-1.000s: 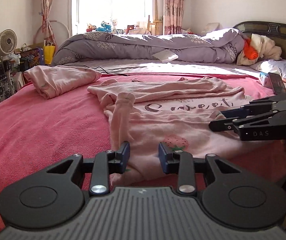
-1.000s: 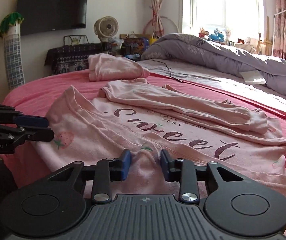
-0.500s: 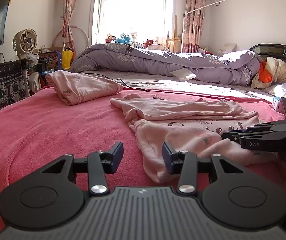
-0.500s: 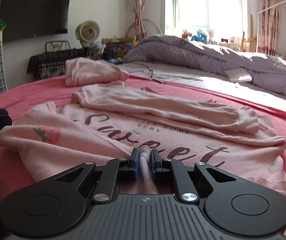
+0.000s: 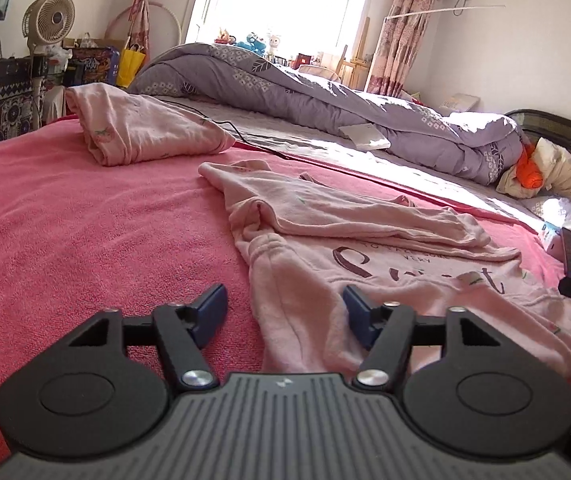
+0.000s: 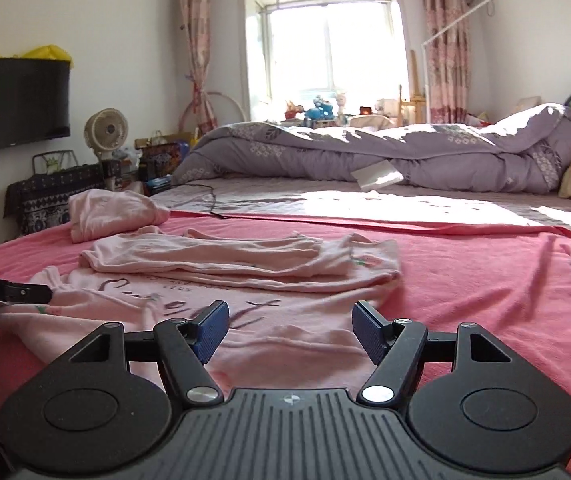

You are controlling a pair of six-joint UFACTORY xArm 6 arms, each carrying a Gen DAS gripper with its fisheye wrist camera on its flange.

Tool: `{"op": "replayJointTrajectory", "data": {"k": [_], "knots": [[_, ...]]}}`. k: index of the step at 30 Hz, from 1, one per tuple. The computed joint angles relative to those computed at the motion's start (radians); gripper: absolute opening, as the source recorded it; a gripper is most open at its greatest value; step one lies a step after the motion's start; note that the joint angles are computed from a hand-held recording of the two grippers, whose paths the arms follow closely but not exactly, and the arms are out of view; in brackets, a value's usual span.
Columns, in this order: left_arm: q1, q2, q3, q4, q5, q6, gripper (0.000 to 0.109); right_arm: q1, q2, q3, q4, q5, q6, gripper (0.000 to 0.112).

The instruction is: Fold clothes

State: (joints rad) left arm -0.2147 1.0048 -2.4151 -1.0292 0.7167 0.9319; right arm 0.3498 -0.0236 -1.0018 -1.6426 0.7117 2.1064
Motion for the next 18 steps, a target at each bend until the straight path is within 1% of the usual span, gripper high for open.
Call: {"op": "replayJointTrajectory", "data": {"k": [1,2,3,4,5,6,8,9,10,11,12,13,14,15,16,17,18], "knots": [[0.002,0.016,-0.028,0.007,0.010,-0.027,0.025,-0.023,-0.033,0.042,0.024,-0.013,0.042,0.069],[0.003,0.033,-0.057,0.015,0.021,-0.054,0.020,-0.048,-0.066,0.082,0.048,-0.030,0.083,0.069],[0.003,0.040,-0.068,0.014,0.020,-0.071,0.016,-0.075,-0.088,0.111,0.040,-0.063,0.148,0.069],[-0.001,0.019,-0.037,0.004,0.005,-0.046,0.013,-0.100,-0.103,0.133,-0.002,-0.105,0.226,0.069],[-0.009,-0.023,0.028,-0.024,-0.029,0.010,0.013,-0.125,-0.116,0.152,-0.049,-0.146,0.308,0.069],[-0.015,-0.056,0.077,-0.049,-0.056,0.059,0.012,-0.140,-0.119,0.158,-0.087,-0.171,0.359,0.069],[-0.026,-0.102,0.141,-0.086,-0.095,0.137,0.012,-0.159,-0.105,0.145,-0.116,-0.211,0.374,0.063],[-0.030,-0.101,0.139,-0.067,-0.107,0.125,0.013,-0.169,-0.098,0.139,-0.129,-0.230,0.380,0.062],[-0.033,-0.097,0.133,-0.040,-0.118,0.101,0.018,-0.176,-0.089,0.130,-0.139,-0.254,0.374,0.061],[-0.037,-0.092,0.125,-0.013,-0.128,0.077,0.034,-0.177,-0.083,0.124,-0.155,-0.266,0.379,0.061],[-0.039,-0.072,0.096,0.035,-0.138,0.024,0.047,-0.178,-0.077,0.117,-0.172,-0.278,0.383,0.061],[-0.043,-0.056,0.076,0.075,-0.153,-0.022,0.072,-0.178,-0.068,0.107,-0.181,-0.287,0.379,0.057],[-0.042,-0.036,0.045,0.091,-0.146,-0.045,0.088,-0.177,-0.062,0.101,-0.182,-0.290,0.372,0.050],[-0.041,-0.012,0.008,0.105,-0.134,-0.065,0.088,-0.174,-0.055,0.096,-0.172,-0.290,0.358,0.045],[-0.040,0.013,-0.033,0.120,-0.120,-0.087,0.088,-0.174,-0.051,0.094,-0.157,-0.289,0.342,0.035],[-0.042,0.017,-0.038,0.108,-0.112,-0.068,0.083,-0.172,-0.056,0.097,-0.149,-0.284,0.338,0.028],[-0.044,0.014,-0.034,0.091,-0.106,-0.040,0.076,-0.171,-0.061,0.100,-0.141,-0.280,0.334,0.025]]}}
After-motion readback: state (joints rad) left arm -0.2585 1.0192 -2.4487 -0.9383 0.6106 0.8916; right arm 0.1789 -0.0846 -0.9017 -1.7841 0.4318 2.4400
